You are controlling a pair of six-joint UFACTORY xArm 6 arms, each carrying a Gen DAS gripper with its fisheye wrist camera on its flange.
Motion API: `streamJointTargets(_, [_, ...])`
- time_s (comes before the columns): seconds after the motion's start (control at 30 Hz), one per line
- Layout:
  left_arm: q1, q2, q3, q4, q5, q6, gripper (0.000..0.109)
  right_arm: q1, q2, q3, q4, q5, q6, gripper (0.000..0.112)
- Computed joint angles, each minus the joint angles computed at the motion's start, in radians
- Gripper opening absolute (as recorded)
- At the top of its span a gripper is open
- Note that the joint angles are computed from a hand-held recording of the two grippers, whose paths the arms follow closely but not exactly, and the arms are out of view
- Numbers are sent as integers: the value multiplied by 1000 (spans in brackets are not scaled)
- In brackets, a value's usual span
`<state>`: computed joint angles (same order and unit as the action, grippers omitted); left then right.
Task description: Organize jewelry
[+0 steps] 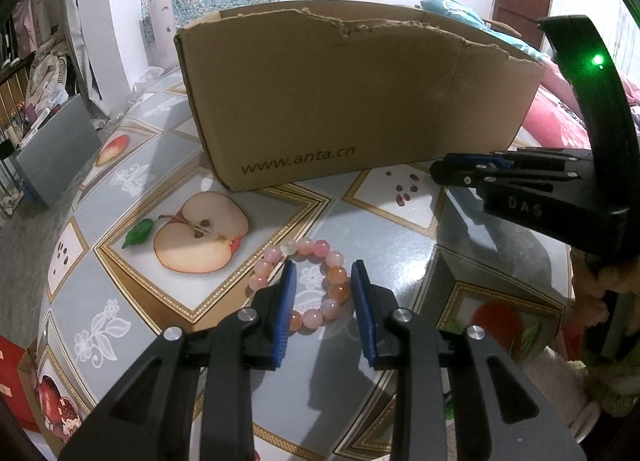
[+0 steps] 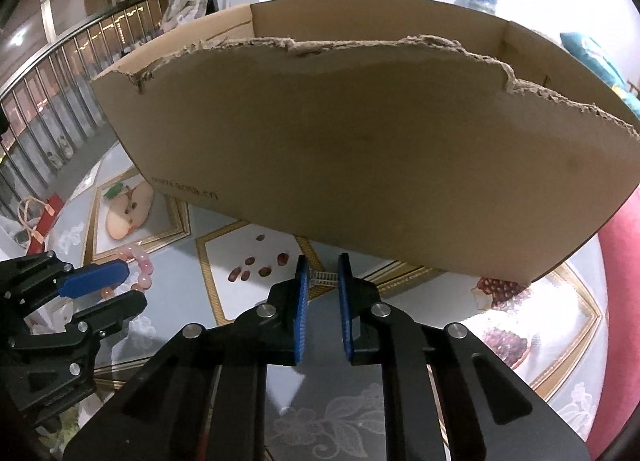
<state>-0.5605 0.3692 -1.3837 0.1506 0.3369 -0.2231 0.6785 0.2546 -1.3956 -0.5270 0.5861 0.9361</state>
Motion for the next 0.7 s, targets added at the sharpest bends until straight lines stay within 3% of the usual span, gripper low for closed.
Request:
streamJointTargets(0.03, [0,0,0,3,0,-2,27,-3,7,-10,11,1,-13,2])
streamJointTargets(0.27, [0,1,0,26,-2,-23,27,-11,-14,3,18,1,-19,4])
streamJointTargets(0.33, [0,1,0,27,-1,-21,28,-13,-13,-2,16,8,-27,22])
streamJointTargets(0.4, [0,1,1,26,-2,-20,28,-9,-14,-6,13,19,-25,31])
streamJointTargets(0.63, [0,1,0,23,-1,-16,28,5,43,-93,37,100,-92,30])
streamJointTargets(0.7, [-1,0,2,19,0,-13,28,10,55,-116,47,119,-101,22])
